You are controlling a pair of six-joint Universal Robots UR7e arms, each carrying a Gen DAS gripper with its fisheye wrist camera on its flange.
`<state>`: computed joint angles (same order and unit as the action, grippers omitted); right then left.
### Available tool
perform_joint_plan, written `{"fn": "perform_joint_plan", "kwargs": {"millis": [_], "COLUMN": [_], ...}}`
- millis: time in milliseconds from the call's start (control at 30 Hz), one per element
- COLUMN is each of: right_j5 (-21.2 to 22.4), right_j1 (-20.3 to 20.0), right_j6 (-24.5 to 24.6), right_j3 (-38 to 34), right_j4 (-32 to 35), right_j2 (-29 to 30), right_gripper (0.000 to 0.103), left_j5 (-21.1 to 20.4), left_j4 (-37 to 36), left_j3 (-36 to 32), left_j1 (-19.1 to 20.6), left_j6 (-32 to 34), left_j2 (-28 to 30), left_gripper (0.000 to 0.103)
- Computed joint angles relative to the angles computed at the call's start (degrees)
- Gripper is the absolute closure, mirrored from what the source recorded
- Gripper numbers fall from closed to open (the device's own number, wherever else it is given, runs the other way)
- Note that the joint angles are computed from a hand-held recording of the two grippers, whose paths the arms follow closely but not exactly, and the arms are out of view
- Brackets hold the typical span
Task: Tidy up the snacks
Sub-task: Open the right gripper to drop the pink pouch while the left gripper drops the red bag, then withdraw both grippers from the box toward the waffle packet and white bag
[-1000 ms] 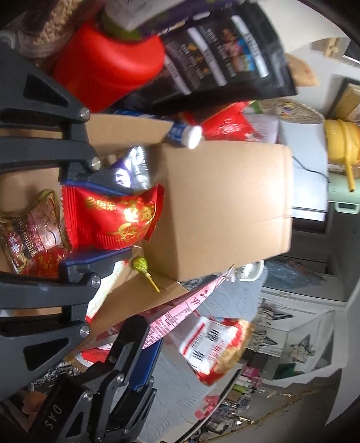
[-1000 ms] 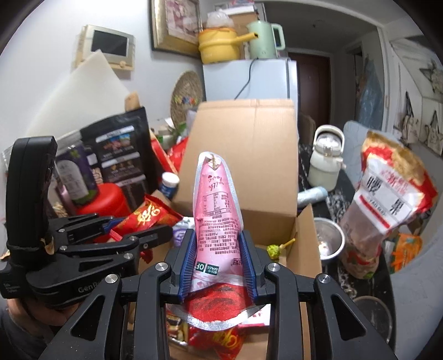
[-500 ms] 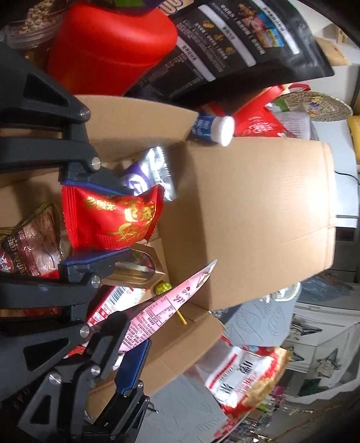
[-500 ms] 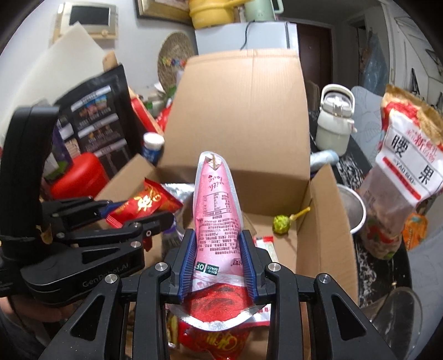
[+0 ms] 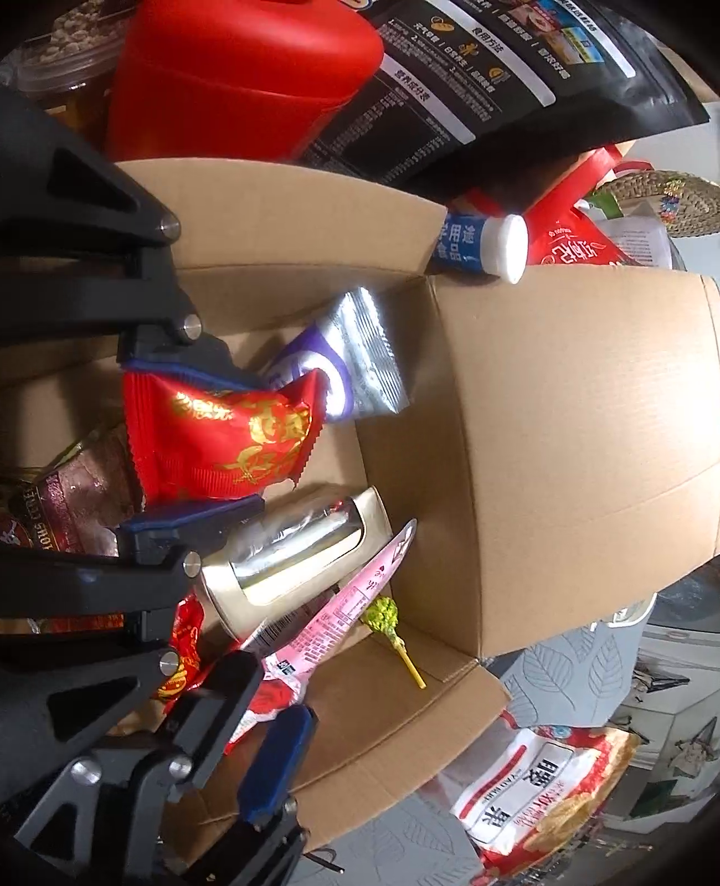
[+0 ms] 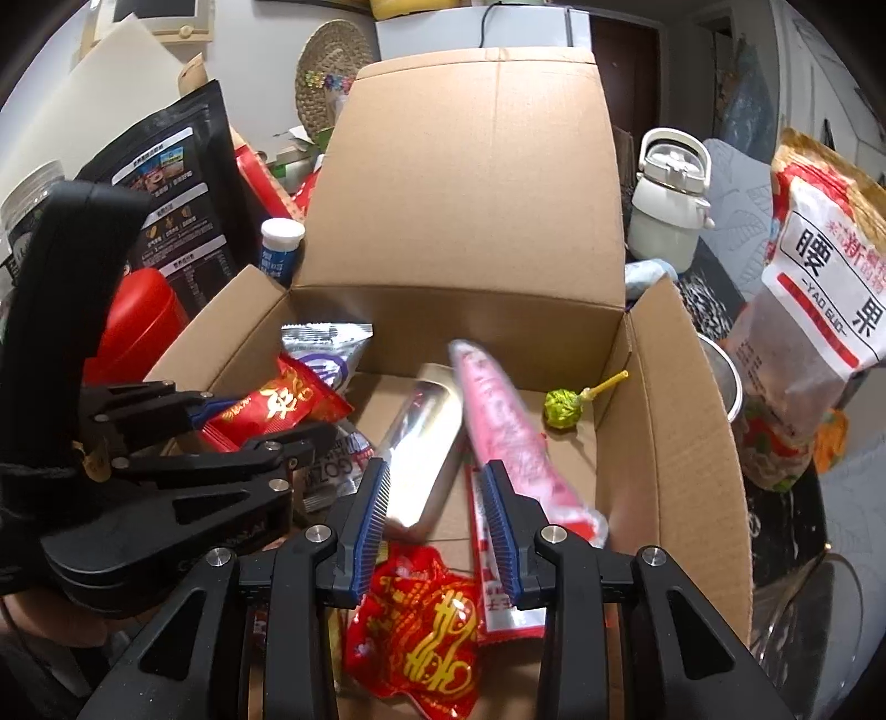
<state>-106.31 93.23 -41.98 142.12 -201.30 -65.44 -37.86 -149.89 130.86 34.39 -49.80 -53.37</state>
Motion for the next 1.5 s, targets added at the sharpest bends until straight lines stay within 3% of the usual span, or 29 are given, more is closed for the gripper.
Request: {"fn": "perform_joint_plan", "kwargs": {"millis": [67,200,267,333,367,933,1233,1500], "right_j5": [-0.23,-0.84,-1.25,-1.42,-1.56,-2.73,-3.37,-5.49], "right_j1": [0.12,0.52,0.81,1.11,1.36,7.28,12.22,16.26], "right_j6": [0.47,0.85,1.07,1.37,1.56,4.23,5.93,8.32], "right_j3": [0.34,1.36,1.81,2.26,2.57,7.51,10.96,13.83], "right_j4": [-0.12,-0.57,-0.73,-0.54,-0.5,1.05,2.66,5.72], "right_j2": [-0.61,-2.18,-2.93,-3.99,-4.68,-17.89,-26.51,-34.14], "right_gripper": [0.056,0.055,0.055,0.055,0.055,0.049,0.035,0.026], "left_j5": [0.41,1.18,2.15,3.0,3.31,5.78,6.09,4.77], "left_j4": [2.33,5.05,6.3,7.19,6.9,24.68,39.29,47.57], "left_j3": [-0.68,-1.91,-1.04,-1.02,-0.5,0.42,0.04,0.3], "left_j1": [-0.24,-0.95,-1.69,-2.69,-3.26,-14.04,-22.6,-28.89], "left_j6": [-1.42,-3.58,-4.79,-5.64,-5.62,-19.44,-30.5,-36.84], "left_j2": [0.27,0.74,-0.51,-0.66,-1.18,-11.02,-16.18,-18.84], "left_gripper": [0.068,0.061,0.046,0.013,0.011,0.011,0.011,0.011]}}
